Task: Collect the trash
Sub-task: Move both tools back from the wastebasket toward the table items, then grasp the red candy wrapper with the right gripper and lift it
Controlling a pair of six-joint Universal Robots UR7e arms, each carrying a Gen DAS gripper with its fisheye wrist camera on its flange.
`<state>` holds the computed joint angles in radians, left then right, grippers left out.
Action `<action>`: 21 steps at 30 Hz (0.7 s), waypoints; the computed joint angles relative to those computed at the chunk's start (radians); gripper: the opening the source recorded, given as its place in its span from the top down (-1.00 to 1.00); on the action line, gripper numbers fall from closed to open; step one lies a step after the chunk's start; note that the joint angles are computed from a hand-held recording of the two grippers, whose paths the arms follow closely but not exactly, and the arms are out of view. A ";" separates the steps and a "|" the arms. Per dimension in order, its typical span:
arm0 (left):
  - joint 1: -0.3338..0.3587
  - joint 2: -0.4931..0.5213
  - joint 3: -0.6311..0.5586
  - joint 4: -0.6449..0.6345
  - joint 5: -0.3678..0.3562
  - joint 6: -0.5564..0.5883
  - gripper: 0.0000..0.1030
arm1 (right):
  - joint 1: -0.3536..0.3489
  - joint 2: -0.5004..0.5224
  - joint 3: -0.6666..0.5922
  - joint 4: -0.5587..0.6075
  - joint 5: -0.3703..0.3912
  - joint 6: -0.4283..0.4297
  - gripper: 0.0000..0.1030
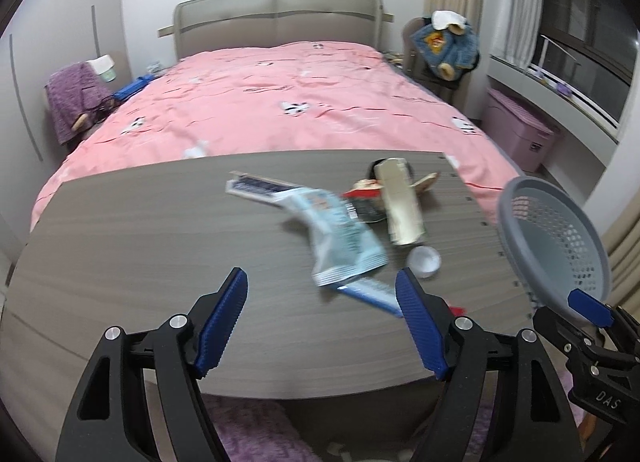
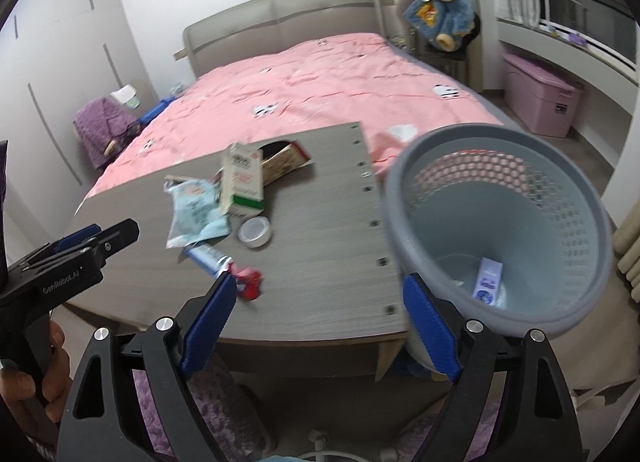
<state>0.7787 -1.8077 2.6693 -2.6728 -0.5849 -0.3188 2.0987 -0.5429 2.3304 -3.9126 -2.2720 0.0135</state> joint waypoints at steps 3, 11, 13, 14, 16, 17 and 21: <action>0.022 -0.022 0.003 0.018 0.015 -0.001 -0.43 | 0.006 0.022 -0.031 0.043 0.012 -0.001 -0.65; 0.089 -0.027 0.000 -0.008 0.015 0.028 -0.43 | -0.007 0.071 -0.099 0.114 0.040 -0.019 -0.65; 0.104 -0.021 -0.002 -0.027 0.014 0.042 -0.43 | -0.010 0.085 -0.118 0.128 0.039 -0.024 -0.65; 0.108 -0.022 0.001 -0.030 0.015 0.044 -0.43 | -0.010 0.093 -0.128 0.134 0.036 -0.027 -0.65; 0.120 -0.019 -0.001 -0.042 0.011 0.054 -0.43 | -0.011 0.109 -0.149 0.144 0.029 -0.033 -0.64; 0.125 -0.015 -0.002 -0.050 0.010 0.059 -0.43 | -0.012 0.115 -0.155 0.149 0.026 -0.033 -0.62; 0.135 -0.003 -0.004 -0.067 0.006 0.070 -0.43 | -0.018 0.128 -0.175 0.173 0.020 -0.036 -0.53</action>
<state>0.9133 -1.8107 2.6648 -2.7394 -0.5794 -0.2492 2.0808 -0.4144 2.1550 -3.7399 -2.2521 -0.0225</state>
